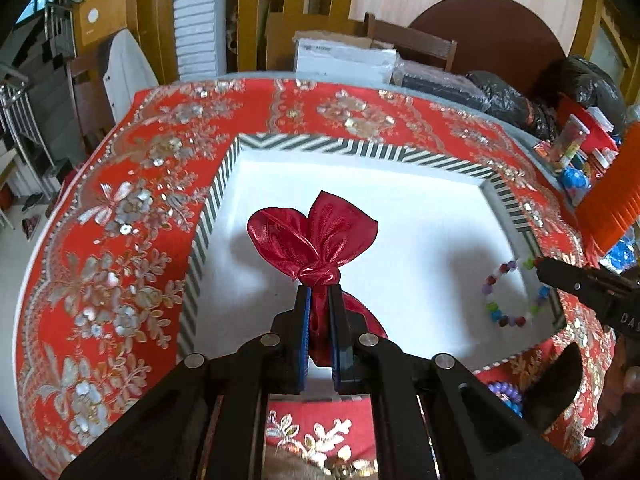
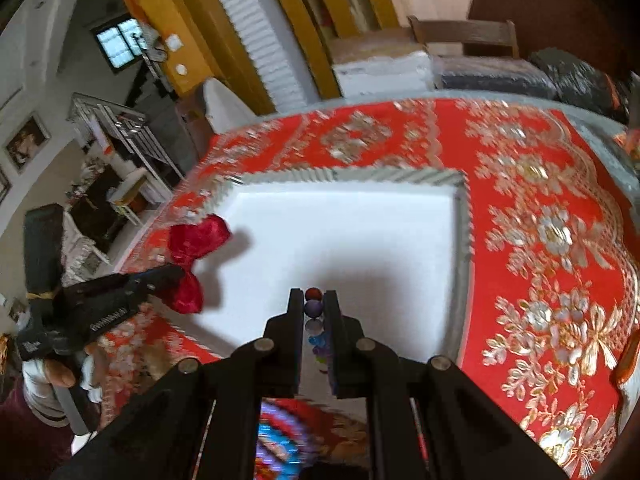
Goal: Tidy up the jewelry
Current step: 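Carry red bow with left and bead bracelet with right into the tray, release both, then grasp the leopard-print bow with brown scrunchie using the left tool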
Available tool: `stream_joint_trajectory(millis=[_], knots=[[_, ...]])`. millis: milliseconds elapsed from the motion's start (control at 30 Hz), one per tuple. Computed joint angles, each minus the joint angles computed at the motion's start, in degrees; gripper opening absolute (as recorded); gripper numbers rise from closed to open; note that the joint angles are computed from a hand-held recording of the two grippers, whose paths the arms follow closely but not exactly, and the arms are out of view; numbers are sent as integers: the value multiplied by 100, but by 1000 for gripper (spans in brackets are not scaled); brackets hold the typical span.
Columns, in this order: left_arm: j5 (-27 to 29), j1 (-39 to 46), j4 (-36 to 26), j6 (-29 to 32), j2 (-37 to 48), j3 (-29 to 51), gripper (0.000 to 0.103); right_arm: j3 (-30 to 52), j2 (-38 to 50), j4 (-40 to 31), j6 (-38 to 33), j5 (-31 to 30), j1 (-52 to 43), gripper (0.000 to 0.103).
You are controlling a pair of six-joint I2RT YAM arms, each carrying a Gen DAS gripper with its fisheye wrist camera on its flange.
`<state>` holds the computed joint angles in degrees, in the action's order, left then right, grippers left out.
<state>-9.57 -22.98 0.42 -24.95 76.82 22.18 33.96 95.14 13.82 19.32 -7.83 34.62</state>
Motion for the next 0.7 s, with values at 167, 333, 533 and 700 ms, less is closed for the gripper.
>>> stream_joint_trajectory(millis=[167, 333, 533, 700], knots=[[59, 148, 232, 45, 457, 27, 0, 108, 393, -217, -83, 187, -267, 10], [85, 177, 307, 30, 389, -58, 7, 103, 479, -398, -249, 468, -266, 10], [98, 95, 198, -91, 24, -151, 21, 10, 425, -351, -294, 499, -178, 28], [-239, -258, -216, -261, -562, -206, 21, -209, 71, -273, -258, 629, -9, 42]])
